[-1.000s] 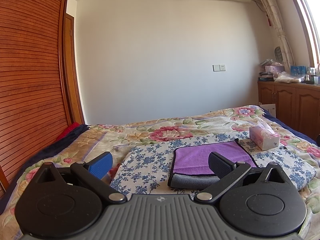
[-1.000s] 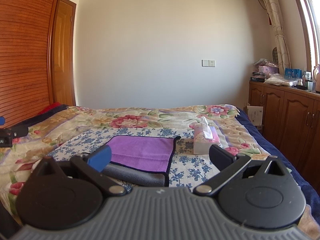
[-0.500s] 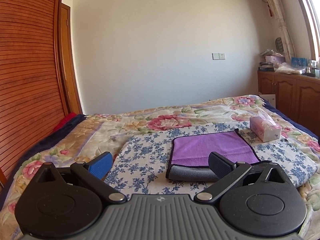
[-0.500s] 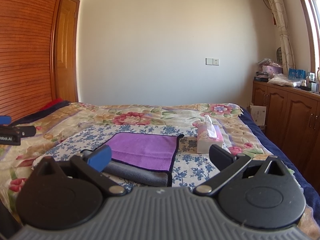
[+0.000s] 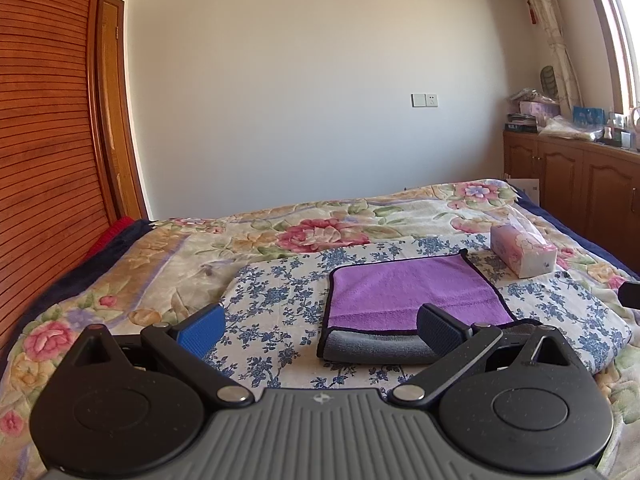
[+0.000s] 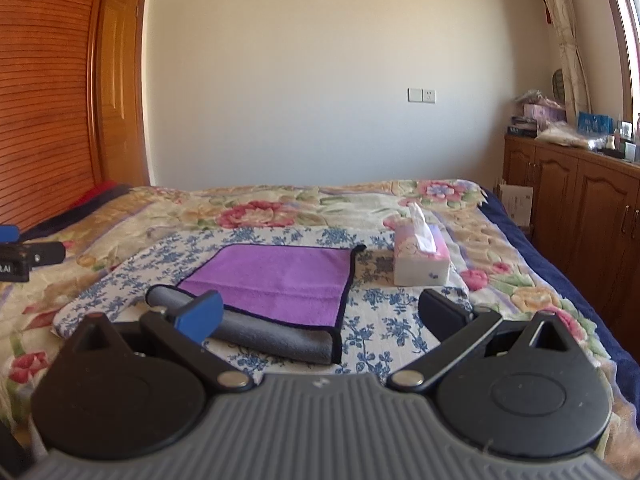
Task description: Fold towel
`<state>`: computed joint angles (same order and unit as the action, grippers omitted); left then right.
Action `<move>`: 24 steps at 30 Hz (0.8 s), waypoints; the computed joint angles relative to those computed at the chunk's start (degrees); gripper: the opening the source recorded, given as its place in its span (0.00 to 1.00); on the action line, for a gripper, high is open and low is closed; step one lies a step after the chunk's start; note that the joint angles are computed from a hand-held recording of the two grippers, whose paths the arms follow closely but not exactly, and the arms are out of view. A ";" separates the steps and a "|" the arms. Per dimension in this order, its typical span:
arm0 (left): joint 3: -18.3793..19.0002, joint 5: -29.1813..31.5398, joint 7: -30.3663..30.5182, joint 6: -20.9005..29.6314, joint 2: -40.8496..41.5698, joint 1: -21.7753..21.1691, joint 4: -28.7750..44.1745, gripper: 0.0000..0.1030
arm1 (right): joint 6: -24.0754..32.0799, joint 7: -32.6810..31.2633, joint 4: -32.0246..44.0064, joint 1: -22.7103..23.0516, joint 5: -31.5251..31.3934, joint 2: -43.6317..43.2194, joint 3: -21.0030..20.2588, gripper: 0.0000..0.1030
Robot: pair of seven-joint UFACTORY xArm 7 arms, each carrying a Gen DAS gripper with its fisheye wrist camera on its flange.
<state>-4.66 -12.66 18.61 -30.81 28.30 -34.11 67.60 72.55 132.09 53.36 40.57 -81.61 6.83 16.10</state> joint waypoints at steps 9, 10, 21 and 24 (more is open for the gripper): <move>0.00 2.67 -0.63 3.63 2.73 0.64 4.86 1.00 | -2.17 -0.84 -0.06 -1.32 0.39 -0.28 -0.68 1.00; -0.60 3.79 -1.20 4.10 3.06 1.38 5.44 1.00 | -2.64 -0.81 -0.15 -1.54 0.33 -0.41 -0.79 1.00; -0.78 9.33 -4.06 10.33 8.49 2.32 14.14 0.94 | -8.11 -2.29 -0.34 -4.49 -1.25 -0.11 -2.21 1.00; -0.85 10.61 -5.03 12.11 10.41 2.58 16.91 0.91 | -9.56 -2.29 -0.46 -5.22 -1.64 -0.01 -2.59 1.00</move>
